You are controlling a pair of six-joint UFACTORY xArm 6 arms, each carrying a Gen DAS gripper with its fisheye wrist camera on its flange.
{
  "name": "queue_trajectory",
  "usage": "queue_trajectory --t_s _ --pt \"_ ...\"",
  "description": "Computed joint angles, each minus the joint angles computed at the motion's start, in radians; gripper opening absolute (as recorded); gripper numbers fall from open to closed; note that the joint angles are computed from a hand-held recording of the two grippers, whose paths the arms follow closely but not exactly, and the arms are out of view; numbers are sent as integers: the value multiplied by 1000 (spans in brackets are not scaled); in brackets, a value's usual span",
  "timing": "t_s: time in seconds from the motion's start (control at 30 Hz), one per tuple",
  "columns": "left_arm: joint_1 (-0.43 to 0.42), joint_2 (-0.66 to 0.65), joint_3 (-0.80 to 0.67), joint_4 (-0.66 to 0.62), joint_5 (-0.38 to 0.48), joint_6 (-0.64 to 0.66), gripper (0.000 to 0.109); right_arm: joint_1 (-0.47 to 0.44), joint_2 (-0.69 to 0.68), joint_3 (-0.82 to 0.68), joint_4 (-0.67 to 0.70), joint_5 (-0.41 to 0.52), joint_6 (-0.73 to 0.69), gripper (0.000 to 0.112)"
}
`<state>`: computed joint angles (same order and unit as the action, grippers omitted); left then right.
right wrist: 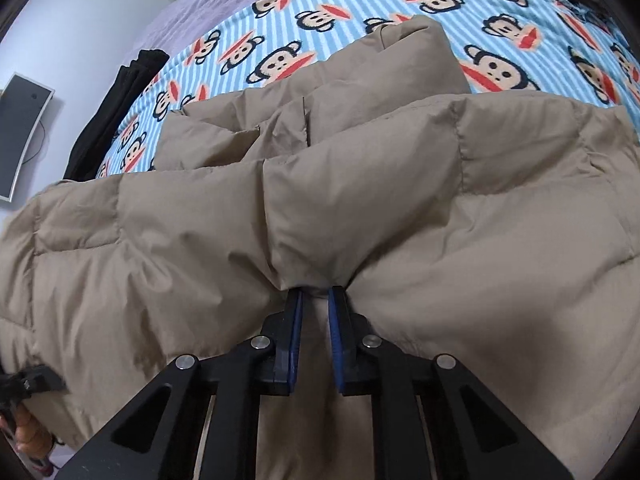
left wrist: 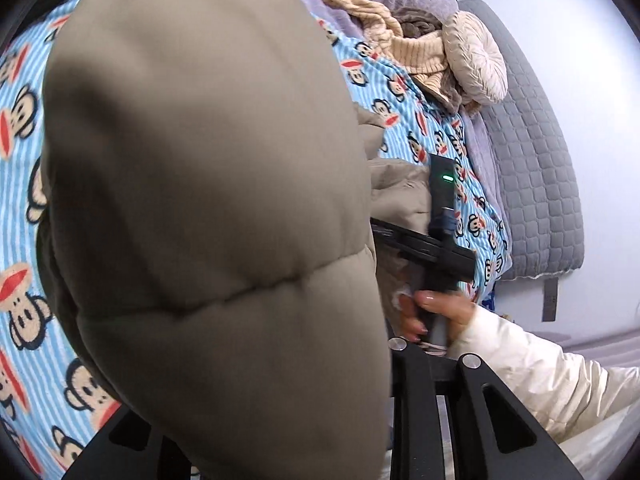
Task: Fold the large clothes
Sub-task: 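Grasp the beige jacket with the left tool and lift it off the blanket, then grasp the jacket with the right tool while the left tool holds it lifted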
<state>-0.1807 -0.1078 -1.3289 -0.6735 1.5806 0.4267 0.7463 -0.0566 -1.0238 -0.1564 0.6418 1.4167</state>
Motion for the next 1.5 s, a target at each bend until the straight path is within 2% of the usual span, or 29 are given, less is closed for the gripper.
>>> queue_trajectory --t_s 0.2,0.33,0.43,0.47,0.53,0.6,0.63,0.77,0.83,0.93,1.1,1.17,1.2,1.23,1.3,1.4,1.5 --pt "-200 -22 -34 25 -68 -118 30 -50 -4 121 147 -209 -99 9" --pt "-315 2 -67 60 -99 -153 53 -56 -22 195 257 -321 -171 4" --pt "-355 27 -86 35 -93 -159 73 -53 -40 234 457 -385 -327 4" --pt "-370 39 -94 30 -93 -163 75 -54 -64 249 494 -386 -359 4" --pt "-392 50 -95 34 -79 -163 75 -65 -136 299 464 -376 -334 4" --pt "-415 87 -115 8 -55 -164 84 -72 -231 366 399 -367 -269 9" --pt "-426 100 -118 -13 -51 -170 87 -78 -302 413 320 -348 -187 9" --pt "-449 136 -118 -40 -63 -161 87 -85 -575 590 105 -272 117 9" --pt "-495 164 -109 -44 -123 -163 87 -67 -708 651 6 -187 255 9" --pt "-581 293 -196 -19 -224 -182 87 -4 -886 718 -90 -44 428 9" --pt "-700 400 -281 81 -362 -201 87 162 -1039 737 -176 165 632 11" --pt "-724 444 -324 112 -393 -206 97 245 -1057 706 -227 243 715 32" --pt "-732 442 -316 124 -414 -206 97 287 -1059 688 -263 273 761 66" --pt "-737 438 -307 145 -430 -207 97 344 -1051 663 -331 305 833 89" --pt "-749 432 -308 176 -438 -214 97 430 -1052 631 -434 338 917 90" --pt "-753 419 -325 206 -452 -220 97 460 -1042 620 -503 254 936 90" --pt "-744 371 -305 233 -525 -206 97 357 -951 604 -443 91 803 90"
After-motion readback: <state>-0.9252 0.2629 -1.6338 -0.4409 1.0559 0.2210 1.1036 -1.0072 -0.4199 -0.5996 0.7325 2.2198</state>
